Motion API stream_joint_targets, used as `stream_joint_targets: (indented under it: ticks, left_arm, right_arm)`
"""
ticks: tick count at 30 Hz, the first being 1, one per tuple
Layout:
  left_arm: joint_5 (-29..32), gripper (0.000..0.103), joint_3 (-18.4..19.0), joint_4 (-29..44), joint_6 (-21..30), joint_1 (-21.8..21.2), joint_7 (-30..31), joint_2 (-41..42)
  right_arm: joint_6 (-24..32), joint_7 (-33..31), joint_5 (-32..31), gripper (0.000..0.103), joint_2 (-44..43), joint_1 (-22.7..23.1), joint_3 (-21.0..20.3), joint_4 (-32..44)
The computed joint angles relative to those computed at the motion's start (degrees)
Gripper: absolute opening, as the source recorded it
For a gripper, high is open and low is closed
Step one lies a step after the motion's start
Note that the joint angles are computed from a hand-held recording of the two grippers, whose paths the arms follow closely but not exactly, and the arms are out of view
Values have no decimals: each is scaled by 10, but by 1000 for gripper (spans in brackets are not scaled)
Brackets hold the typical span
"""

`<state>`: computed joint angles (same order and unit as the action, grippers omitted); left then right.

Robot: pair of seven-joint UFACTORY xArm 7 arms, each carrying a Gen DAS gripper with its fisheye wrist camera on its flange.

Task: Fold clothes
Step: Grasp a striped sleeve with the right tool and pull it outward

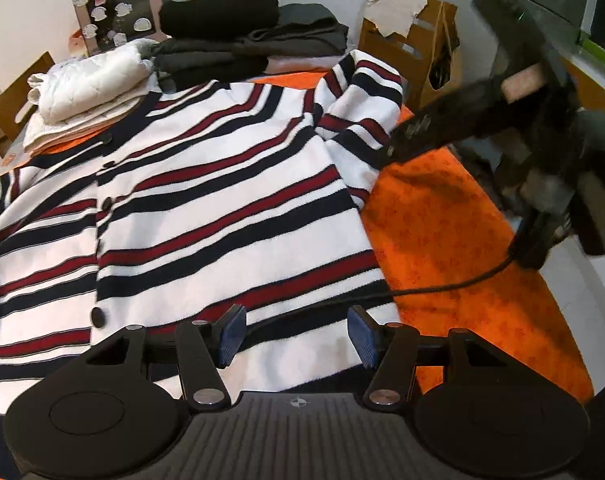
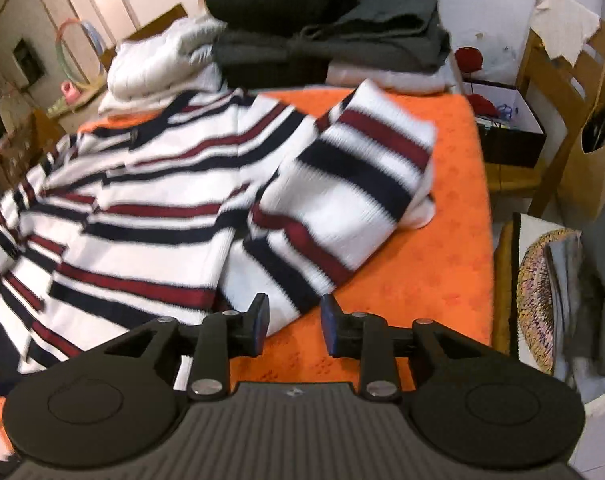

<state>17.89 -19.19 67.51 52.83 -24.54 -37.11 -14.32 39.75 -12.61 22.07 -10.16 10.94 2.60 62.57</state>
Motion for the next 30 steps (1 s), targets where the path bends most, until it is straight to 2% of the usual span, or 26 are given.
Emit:
stream_joint_targets:
  ticks: [2, 4, 9, 11, 12, 13, 17, 21, 25, 30]
  left_arm:
    - [6, 59, -2, -3, 9, 2, -9, -9]
    - [8, 59, -4, -7, 20, 5, -17, -18]
    - [7, 59, -9, -16, 51, 11, -33, -42]
    - [5, 59, -12, -19, 61, 13, -40, -49]
    - [5, 59, -13, -20, 65, 15, -43, -50]
    - [4, 59, -13, -21, 67, 16, -45, -52]
    - [4, 59, -14, -27, 69, 19, -50, -58]
    - [1, 59, -14, -31, 64, 21, -49, -59]
    - [1, 59, -12, -29, 54, 20, -38, -56]
    - [-4, 59, -7, -28, 44, 21, -20, -63]
  right_arm:
    - [-11, 7, -8, 41, 5, 4, 8, -6]
    - [-30, 12, -13, 52, 6, 9, 14, -13]
    - [-67, 10, -16, 55, 12, 22, 20, -19]
    - [-77, 1, -15, 43, 16, 27, 20, -17]
    - [-81, 0, -16, 23, 20, 29, 21, -14]
    - [-85, -1, -13, 12, 24, 30, 20, -12]
    - [-92, -7, 31, 4, 14, 30, 10, -19]
    - [-76, -38, 69, 4, -23, 27, -11, -34]
    - [-46, -53, 50, 4, -69, 7, -32, -46]
    - [-13, -44, -23, 4, -109, -44, -55, -40]
